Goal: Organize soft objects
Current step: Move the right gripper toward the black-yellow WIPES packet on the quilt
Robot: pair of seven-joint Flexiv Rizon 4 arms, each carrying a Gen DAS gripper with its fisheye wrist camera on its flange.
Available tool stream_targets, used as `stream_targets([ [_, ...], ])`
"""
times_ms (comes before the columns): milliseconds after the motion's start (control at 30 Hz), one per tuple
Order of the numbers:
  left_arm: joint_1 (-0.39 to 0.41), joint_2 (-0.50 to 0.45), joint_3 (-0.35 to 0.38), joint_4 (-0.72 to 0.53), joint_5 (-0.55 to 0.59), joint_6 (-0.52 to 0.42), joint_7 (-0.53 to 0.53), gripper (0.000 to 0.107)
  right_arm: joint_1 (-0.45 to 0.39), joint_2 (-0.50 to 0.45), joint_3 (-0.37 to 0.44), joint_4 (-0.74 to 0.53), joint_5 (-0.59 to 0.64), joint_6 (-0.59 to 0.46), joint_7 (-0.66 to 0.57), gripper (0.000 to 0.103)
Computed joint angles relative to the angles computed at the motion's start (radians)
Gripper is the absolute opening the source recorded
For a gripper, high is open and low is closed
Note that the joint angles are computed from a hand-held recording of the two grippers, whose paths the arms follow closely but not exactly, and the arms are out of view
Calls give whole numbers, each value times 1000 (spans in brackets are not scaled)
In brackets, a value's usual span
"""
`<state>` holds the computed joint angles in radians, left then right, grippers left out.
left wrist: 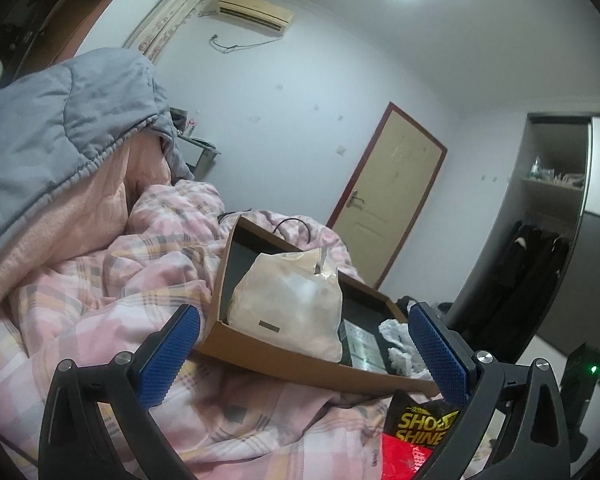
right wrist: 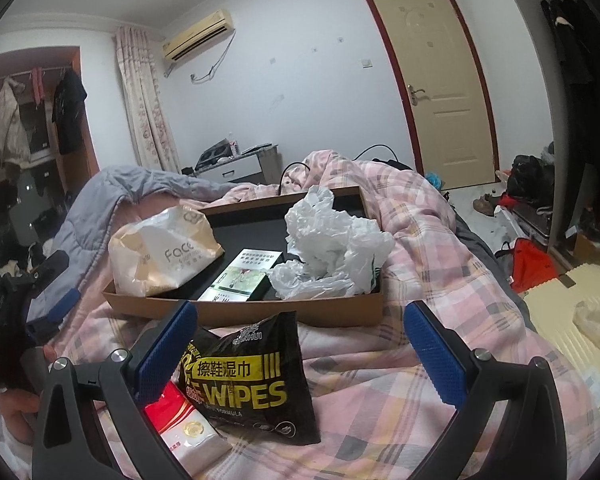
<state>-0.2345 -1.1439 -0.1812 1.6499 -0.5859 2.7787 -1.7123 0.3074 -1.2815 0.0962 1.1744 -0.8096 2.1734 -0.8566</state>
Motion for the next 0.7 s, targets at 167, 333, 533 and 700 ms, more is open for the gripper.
stream_targets([
  [167,-28,0,13,-20,-38,-25,74,103,2,6,2,8,4,-7,-4,103],
  [333,-64,-4,24,-47,-80,-36,185,103,1,7,11,4,-8,-28,0,102],
  [533,-91,-16,21,-85,-113,-37,305,103,-9,6,28,4,-30,-46,0,103],
  [700,-97,-25,10,-106,-124,-27,356,103,-29,0,57,-6,-86,-80,18,102],
])
